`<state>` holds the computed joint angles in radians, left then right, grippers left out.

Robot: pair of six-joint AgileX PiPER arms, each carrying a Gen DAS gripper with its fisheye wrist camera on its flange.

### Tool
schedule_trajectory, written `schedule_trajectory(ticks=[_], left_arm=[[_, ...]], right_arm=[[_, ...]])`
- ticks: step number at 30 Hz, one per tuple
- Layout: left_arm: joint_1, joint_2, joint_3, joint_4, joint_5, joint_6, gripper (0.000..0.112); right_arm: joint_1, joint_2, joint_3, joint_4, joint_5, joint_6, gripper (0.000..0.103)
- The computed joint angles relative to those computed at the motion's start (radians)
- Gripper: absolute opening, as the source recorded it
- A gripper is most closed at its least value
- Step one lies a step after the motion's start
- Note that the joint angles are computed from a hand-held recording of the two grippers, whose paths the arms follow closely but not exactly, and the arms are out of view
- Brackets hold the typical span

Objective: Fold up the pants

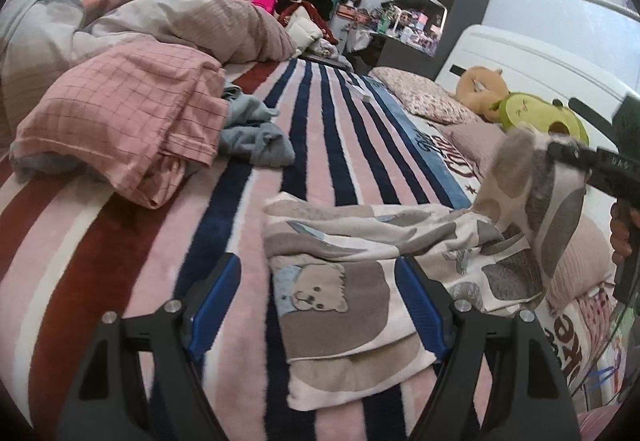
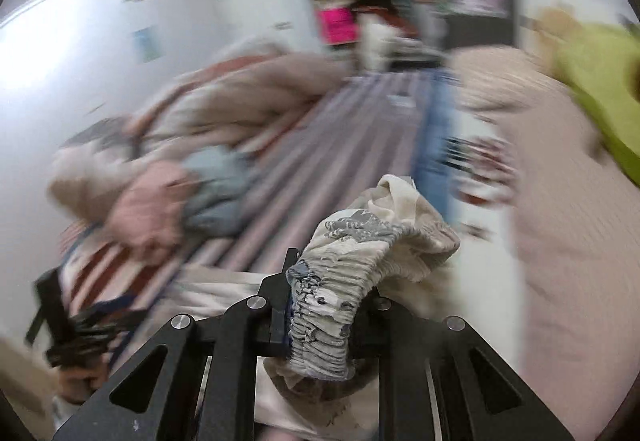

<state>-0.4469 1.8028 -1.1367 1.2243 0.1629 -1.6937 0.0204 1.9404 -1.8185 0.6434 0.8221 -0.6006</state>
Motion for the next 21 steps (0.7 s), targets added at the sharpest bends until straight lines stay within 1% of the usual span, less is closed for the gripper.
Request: schedule_trajectory(ticks=[2,5,6,8,10,11,12,14,16,17,18,20,21], left_arm=[[0.003,-0.016,0.02,0.045,0.006,-0.047,0.076],[0.011,-0.042,0.057,0.09,0.015,-0.096,0.076],[0.015,-0.05,0.067,0.093,0.02,-0.099,0.076],[0.022,-0.062,0.086,0.11,0.021,-0.114,0.076],[0.033,-0.07,0.098,0.117,0.009,-0.121,0.076],[0.038,-0.072,0.101,0.133,0.0,-0.134,0.076],[0.042,-0.071,0.101,0.144,-0.007,-0.142,0.076],[0.044,-0.067,0.096,0.152,-0.018,-0.149,0.076],[0.044,-0.06,0.082,0.144,-0.028,-0.138,0.076],[0.042,-0.057,0.074,0.124,-0.031,-0.116,0.076],[0.038,-0.053,0.067,0.122,-0.036,-0.112,0.076],[0.029,-0.04,0.035,0.035,-0.046,-0.014,0.076],[0.019,-0.027,0.008,-0.053,-0.046,0.084,0.076]], right_arm=[[0.098,0.052,-0.068,-0.007,0.043,-0.006,0.012],[0.23,0.166,-0.166,-0.069,0.107,0.009,0.012],[0.253,0.196,-0.186,-0.08,0.121,0.012,0.012],[0.308,0.289,-0.245,-0.106,0.178,0.022,0.012],[0.332,0.322,-0.227,-0.099,0.187,0.013,0.013],[0.346,0.354,-0.24,-0.108,0.21,0.016,0.015],[0.348,0.375,-0.248,-0.104,0.222,0.007,0.02],[0.343,0.375,-0.22,-0.079,0.224,-0.015,0.024],[0.325,0.382,-0.244,-0.055,0.271,-0.019,0.035],[0.309,0.365,-0.232,-0.037,0.289,-0.031,0.042],[0.297,0.336,-0.196,-0.028,0.281,-0.052,0.048],[0.267,0.245,-0.104,-0.029,0.247,-0.102,0.052],[0.253,0.207,-0.059,-0.024,0.229,-0.125,0.053]])
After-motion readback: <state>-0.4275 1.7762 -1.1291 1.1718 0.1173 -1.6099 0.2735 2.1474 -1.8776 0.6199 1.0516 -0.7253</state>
